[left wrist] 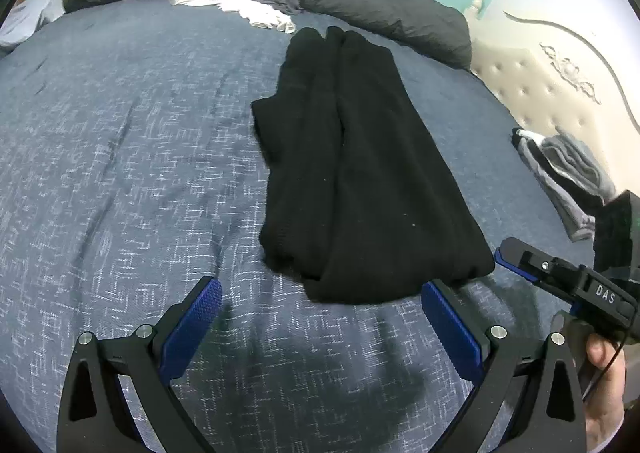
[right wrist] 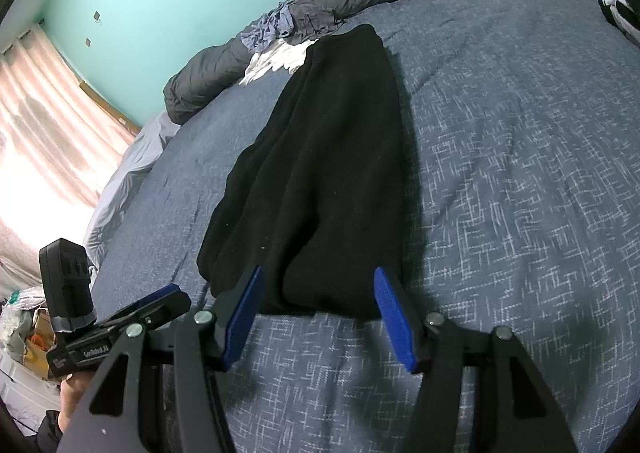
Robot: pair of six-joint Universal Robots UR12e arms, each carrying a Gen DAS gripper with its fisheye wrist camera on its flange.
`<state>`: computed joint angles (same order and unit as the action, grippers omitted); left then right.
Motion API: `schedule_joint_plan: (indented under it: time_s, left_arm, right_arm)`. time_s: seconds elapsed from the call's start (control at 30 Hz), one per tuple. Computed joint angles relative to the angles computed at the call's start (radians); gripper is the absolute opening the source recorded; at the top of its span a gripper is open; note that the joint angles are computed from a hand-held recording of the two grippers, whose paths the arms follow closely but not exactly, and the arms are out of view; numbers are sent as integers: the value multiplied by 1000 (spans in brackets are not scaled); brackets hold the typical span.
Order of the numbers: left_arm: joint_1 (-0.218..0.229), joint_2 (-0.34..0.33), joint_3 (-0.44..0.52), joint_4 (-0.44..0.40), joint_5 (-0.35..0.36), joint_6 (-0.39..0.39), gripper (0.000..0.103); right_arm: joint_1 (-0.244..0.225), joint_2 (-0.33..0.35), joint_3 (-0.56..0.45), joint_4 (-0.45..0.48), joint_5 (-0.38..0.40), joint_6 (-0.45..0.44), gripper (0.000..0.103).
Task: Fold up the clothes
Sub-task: 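Move both open tools to the end of the folded black garment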
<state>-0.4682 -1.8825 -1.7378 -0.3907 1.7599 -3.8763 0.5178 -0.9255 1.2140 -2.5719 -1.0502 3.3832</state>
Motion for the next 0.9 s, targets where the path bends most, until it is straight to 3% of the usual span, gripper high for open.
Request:
schedule_joint_plan:
  time_s: [0.1, 0.53, 0.8, 0.87, 0.9]
  left_arm:
    - [-3, -3, 3, 1, 2, 16, 101]
    - [0, -9, 1, 10, -36, 56, 42]
    - [-13, -21, 18, -12, -6, 103, 40]
    - [-11, -20, 16, -11, -16, 103, 29]
    - [-10, -20, 15, -12, -19, 102, 28]
  right_arm:
    - [0, 0, 0, 1, 0, 0, 59]
    - [0, 3, -3, 4, 3, 1, 59]
    - [-2, 4, -4, 2, 6, 6, 59]
    - [-2, 5, -4, 1, 6, 7, 59]
    - [-2, 5, -4, 0, 6, 7, 59]
